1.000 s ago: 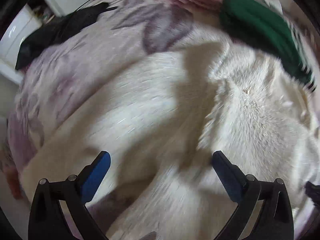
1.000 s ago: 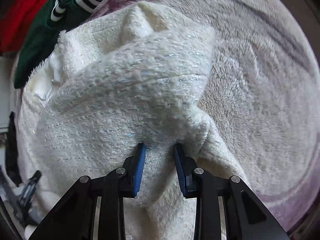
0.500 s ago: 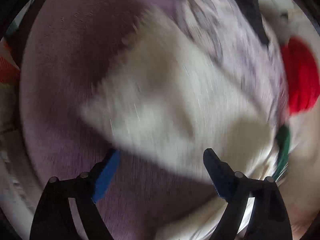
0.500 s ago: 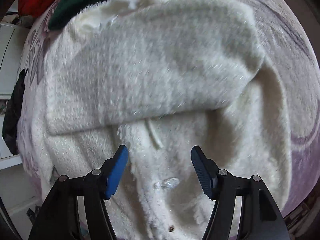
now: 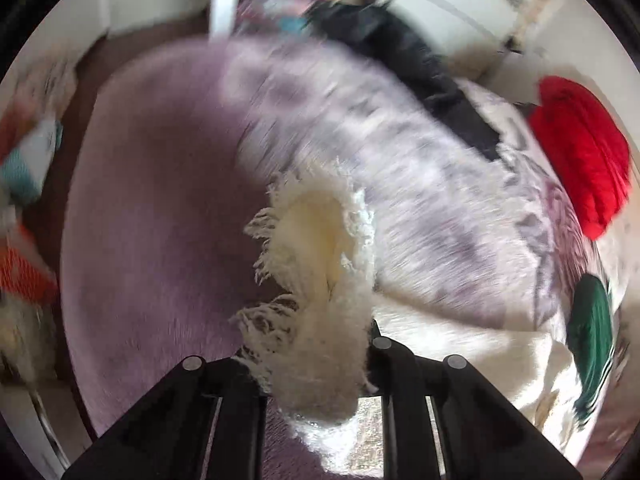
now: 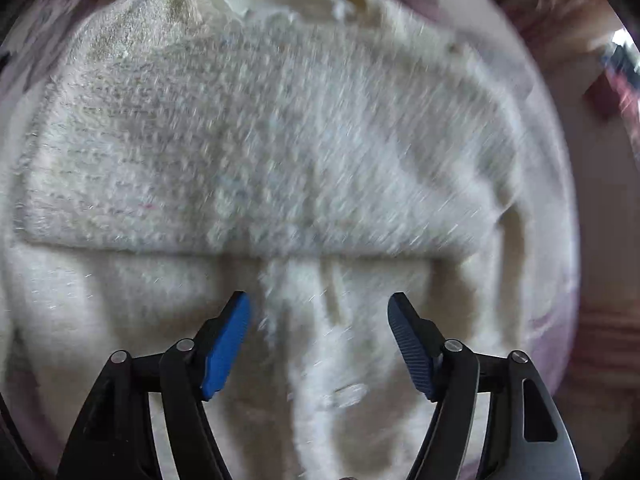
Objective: Fold large clothes
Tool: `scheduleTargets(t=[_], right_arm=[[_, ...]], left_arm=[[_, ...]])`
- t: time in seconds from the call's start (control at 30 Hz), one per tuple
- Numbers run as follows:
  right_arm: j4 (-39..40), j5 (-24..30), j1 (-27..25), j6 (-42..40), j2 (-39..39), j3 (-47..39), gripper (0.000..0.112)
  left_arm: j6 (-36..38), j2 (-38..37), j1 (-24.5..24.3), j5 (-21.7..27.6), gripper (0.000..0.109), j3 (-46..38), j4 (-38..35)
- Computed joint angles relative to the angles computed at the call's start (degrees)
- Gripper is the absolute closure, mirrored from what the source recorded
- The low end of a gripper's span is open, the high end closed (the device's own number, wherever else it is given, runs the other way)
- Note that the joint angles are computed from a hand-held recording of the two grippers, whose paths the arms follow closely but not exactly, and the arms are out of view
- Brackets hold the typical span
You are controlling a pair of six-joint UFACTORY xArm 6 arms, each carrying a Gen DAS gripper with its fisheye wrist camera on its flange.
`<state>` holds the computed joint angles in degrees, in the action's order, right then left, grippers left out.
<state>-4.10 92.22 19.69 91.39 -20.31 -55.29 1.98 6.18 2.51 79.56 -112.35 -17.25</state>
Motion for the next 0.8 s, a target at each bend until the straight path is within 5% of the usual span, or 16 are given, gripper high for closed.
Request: scheduleTargets(t=[0.13, 0.3, 0.5, 0.8], right_arm=[[-6.54, 4.99, 0.96, -3.69, 8.52, -8.23, 0.023], [-8.82, 1.88, 1.10, -5.59, 7.30, -7.45, 0.023], [-5.16, 4.57, 0.50, 0.07, -17.90, 5.81, 0.023], [1.44, 29.25, 10.94, 22.63, -50.14, 13.28, 0.023]], left_arm=[[6.26, 2.53, -4.35, 0.03, 0.097, -10.48, 1.15], [10.11, 7.63, -12.03, 7.44, 0.098, -26.42, -0.55], [8.49, 5.39, -27.38, 13.96, 0.098, -30.33, -2.73], [-0.52, -1.31, -58.61, 12.97, 0.098, -15.40, -0.12]])
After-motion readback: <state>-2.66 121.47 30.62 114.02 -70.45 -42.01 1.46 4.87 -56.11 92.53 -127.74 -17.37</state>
